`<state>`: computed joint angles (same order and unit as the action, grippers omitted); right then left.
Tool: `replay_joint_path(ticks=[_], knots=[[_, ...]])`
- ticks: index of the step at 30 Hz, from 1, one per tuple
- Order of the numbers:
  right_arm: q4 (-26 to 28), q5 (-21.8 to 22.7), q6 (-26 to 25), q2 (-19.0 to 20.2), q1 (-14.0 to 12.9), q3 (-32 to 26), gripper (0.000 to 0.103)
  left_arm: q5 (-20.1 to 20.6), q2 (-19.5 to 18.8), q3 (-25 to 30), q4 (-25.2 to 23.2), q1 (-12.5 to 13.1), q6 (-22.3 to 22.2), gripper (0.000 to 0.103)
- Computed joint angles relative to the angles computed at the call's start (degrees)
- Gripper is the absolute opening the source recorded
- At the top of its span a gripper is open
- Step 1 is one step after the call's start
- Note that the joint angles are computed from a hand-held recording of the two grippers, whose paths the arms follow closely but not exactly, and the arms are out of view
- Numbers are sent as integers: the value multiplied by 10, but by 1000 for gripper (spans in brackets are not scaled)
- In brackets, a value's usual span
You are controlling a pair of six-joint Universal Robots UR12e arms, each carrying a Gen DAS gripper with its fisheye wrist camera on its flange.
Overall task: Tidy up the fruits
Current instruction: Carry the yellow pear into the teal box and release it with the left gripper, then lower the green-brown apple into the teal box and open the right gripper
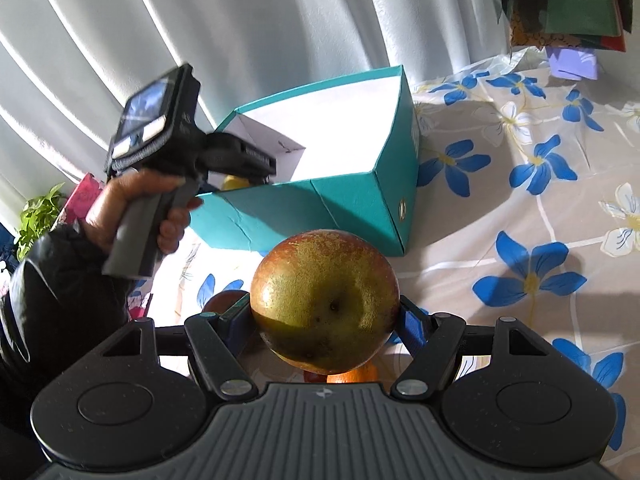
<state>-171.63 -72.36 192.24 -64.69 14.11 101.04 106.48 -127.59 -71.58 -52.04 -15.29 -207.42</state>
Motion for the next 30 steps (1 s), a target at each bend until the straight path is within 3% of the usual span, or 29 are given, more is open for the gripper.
replay_joint_path(ticks=[6, 8, 11, 14, 20, 22, 30], knots=[[-6, -2, 1, 1, 0, -4, 72, 17, -7, 8, -13, -6, 15, 71], [-10, -3, 3, 2, 0, -5, 72, 42, -7, 5, 3, -11, 27, 74], [-14, -9, 6, 3, 0, -7, 72, 79, -6, 1, 33, -20, 55, 95], [-24, -16, 8, 4, 0, -8, 72, 89, 7, -13, 57, -24, 62, 95], [-49, -35, 7, 9, 2, -12, 72, 165, 56, -82, 139, -52, 59, 101], [-59, -37, 4, 12, 2, -15, 72, 167, 76, -107, 160, -56, 44, 101], [-97, -42, -15, 30, 8, -40, 72, 141, 124, -162, 151, -62, -7, 101]])
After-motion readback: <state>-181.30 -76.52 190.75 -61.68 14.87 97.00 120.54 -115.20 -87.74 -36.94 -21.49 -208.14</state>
